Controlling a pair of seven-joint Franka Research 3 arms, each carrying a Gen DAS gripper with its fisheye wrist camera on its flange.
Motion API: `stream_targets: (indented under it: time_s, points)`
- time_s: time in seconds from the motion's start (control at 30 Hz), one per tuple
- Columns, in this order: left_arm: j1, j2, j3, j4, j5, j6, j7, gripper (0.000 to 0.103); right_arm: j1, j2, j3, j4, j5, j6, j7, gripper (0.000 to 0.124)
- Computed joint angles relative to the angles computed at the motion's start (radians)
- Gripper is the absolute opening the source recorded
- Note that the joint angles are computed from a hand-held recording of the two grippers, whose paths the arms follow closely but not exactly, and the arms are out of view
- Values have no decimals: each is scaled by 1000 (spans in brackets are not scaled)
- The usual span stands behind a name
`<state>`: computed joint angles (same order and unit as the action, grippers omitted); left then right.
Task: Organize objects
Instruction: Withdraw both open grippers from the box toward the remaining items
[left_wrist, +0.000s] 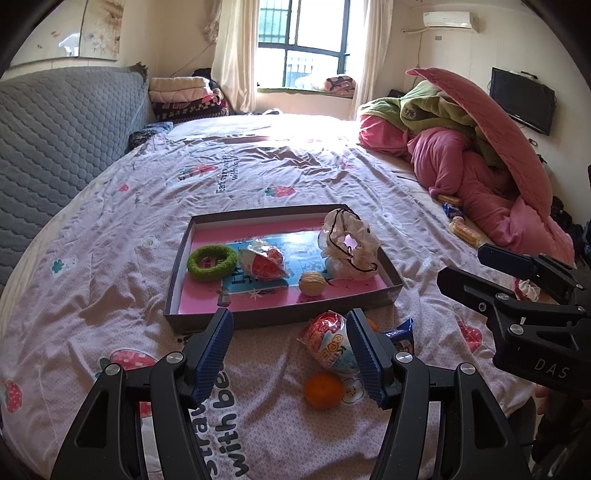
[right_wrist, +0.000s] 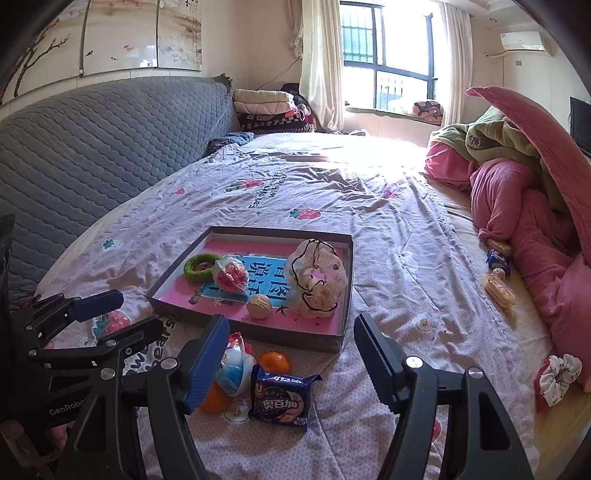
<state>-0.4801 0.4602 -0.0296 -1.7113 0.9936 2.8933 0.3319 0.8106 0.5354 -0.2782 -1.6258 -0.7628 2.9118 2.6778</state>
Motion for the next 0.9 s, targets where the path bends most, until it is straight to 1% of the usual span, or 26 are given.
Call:
stream_targets:
  time_s: [0.13,0.23,0.3,0.5,0.6,0.67,0.9]
  points:
    - [-12,-13,8,-13,27,-3,-28,65,11,-9,-10,-13,-16,6,15,70]
    - [-5,-16,-1,-22,26,0,-36,66,22,-18,-18,-23,-39,4,37,70]
    - [-5,-15,-6,-23,22,-14,-31,70,28,-23,-23,-31,-60,4,61,70]
    - [0,-11,-17,-28,12,-17,-16,71,14,-34,-2,-53,-92,0,84,70]
    - [-2,-9,-18,-31,5,-24,-10,71,5,-40,11,-64,-102,-3,90,73]
    - [4,-6,-25,-33,-11,-22,1,71,3,-44,16,-70,-112,-8,95,75]
    - [2,5,-31,-40,-51,-23,39,71,-15,-52,42,-100,-138,-14,100,75]
